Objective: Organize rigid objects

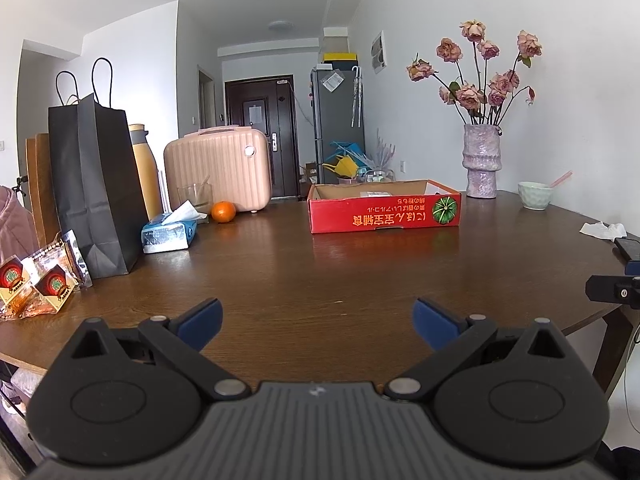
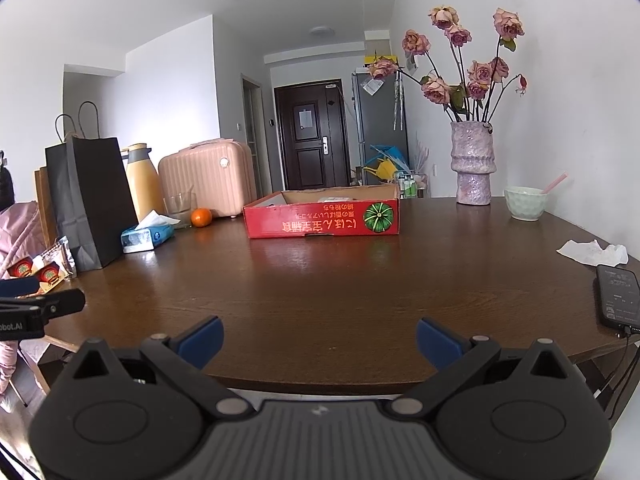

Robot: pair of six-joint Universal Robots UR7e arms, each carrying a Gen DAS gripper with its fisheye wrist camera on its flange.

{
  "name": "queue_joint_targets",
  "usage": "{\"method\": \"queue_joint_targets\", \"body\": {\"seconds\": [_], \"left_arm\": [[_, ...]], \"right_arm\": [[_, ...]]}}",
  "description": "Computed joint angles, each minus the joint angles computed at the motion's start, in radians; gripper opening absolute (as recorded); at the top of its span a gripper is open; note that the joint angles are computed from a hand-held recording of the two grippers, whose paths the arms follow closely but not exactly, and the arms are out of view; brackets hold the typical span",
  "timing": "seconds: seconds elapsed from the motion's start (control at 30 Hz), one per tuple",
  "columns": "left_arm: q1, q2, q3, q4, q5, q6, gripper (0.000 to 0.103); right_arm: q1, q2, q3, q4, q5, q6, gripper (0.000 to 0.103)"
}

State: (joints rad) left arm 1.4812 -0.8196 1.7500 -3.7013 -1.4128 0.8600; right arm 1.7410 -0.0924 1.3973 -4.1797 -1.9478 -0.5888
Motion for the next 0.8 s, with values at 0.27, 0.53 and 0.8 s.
{"method": "queue_joint_targets", "body": {"seconds": [0.27, 0.53, 0.8], "left_arm": [[0.001, -0.005, -0.001, 0.016, 0.002, -0.020, 0.103], [0.002, -0.004, -0.003, 0.009, -0.004, -0.025, 0.103], [0.006, -0.008, -0.009, 0.034, -0.006, -0.044, 0.103]], "right_arm": [[-0.001, -0.002, 0.004, 0.000, 0.000, 0.003, 0.103], [-0.002, -0.002, 0.002, 0.008, 0.000, 0.008, 0.103], [-0.002, 0.001, -0.003, 0.010, -0.001, 0.011, 0.103]]}}
